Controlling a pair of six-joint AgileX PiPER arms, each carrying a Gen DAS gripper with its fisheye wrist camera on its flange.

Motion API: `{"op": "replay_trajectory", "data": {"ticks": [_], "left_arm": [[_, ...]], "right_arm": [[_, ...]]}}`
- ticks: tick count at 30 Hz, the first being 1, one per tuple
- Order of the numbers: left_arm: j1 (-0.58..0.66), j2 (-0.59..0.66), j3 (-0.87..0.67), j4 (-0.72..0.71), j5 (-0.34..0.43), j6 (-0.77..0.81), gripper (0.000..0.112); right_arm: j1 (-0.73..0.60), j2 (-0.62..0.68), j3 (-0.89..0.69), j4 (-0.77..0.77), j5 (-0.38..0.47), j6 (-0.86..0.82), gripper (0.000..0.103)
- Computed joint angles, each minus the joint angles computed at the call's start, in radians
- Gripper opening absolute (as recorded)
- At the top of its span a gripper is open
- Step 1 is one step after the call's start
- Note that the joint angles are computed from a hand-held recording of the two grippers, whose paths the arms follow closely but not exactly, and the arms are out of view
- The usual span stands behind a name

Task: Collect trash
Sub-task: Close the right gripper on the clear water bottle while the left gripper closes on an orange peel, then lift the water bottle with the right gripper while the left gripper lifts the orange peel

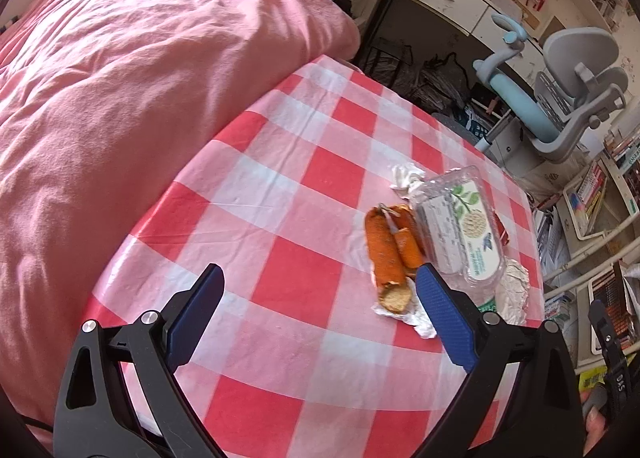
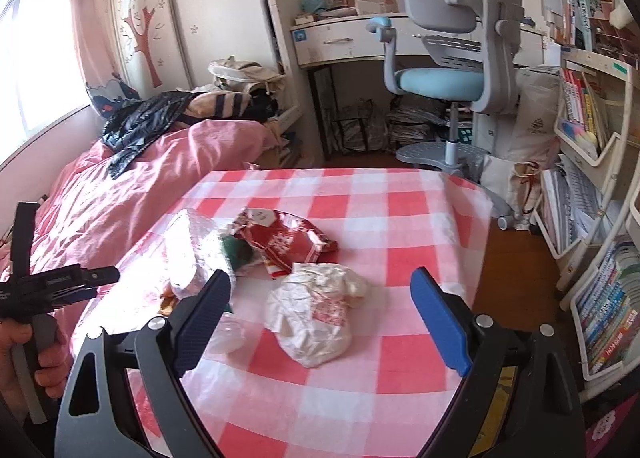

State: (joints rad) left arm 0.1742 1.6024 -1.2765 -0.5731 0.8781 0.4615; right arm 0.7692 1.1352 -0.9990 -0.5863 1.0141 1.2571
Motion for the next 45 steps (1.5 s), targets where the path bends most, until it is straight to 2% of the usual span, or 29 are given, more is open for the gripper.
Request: {"op": "replay_trajectory", "data": {"ticks": [6, 9, 11, 17, 19, 22, 25, 27, 29, 30, 31, 32, 33, 34, 37, 45], "left_arm": [[0.068, 0.058, -0.053, 0.003, 0.028, 0.018, 0.093], [0.073, 0.062, -0.057, 0.008, 0.032, 0.033, 0.093], [0.064, 0.066, -0.066, 0.020, 0.030, 0.029, 0.093], [-0.010, 0.103, -0.115, 0.061, 0.027, 0.012, 0.092], [-0.046, 0.133, -0.152, 0.081, 0.028, -0.003, 0.088], [-0.097, 0.174, -0.200, 0.104, 0.049, -0.017, 0.084], [-0.147, 0.205, -0.232, 0.128, 0.074, -0.015, 0.080], [-0.179, 0.223, -0.244, 0.171, 0.061, -0.034, 0.078], [-0.197, 0.235, -0.247, 0.190, 0.037, -0.042, 0.073], [-0.206, 0.238, -0.248, 0.188, 0.031, -0.031, 0.063], [-0.209, 0.238, -0.250, 0.181, 0.028, -0.018, 0.047], [-0.212, 0.239, -0.252, 0.173, 0.032, -0.010, 0.040], [-0.205, 0.245, -0.262, 0.149, 0.061, 0.005, 0.022], [-0.199, 0.248, -0.271, 0.130, 0.085, 0.013, 0.019], [-0.166, 0.232, -0.257, 0.062, 0.105, 0.044, 0.018], [0.001, 0.232, -0.262, -0.203, 0.233, 0.081, 0.018]], "right_arm": [[-0.039, 0.115, -0.039, 0.138, -0.175, -0.158, 0.088], [-0.035, 0.205, -0.085, 0.185, -0.222, -0.235, 0.088], [-0.032, 0.270, -0.128, 0.200, -0.218, -0.282, 0.088], [-0.003, 0.495, -0.297, 0.147, -0.117, -0.386, 0.087], [-0.035, 0.543, -0.329, 0.188, -0.106, -0.460, 0.059], [-0.103, 0.505, -0.294, 0.270, -0.154, -0.516, 0.058], [-0.190, 0.404, -0.204, 0.381, -0.243, -0.530, 0.058], [-0.274, 0.323, -0.125, 0.505, -0.332, -0.579, 0.058], [-0.328, 0.271, -0.078, 0.601, -0.383, -0.635, 0.058], [-0.349, 0.248, -0.058, 0.645, -0.405, -0.664, 0.058], [-0.360, 0.228, -0.040, 0.681, -0.423, -0.684, 0.058], [-0.365, 0.219, -0.034, 0.704, -0.434, -0.694, 0.058], [-0.368, 0.209, -0.027, 0.729, -0.443, -0.708, 0.058], [-0.365, 0.201, -0.024, 0.740, -0.451, -0.712, 0.058], [-0.342, 0.202, -0.046, 0.722, -0.466, -0.686, 0.058], [-0.355, 0.111, -0.006, 0.723, -0.464, -0.660, 0.058]]}}
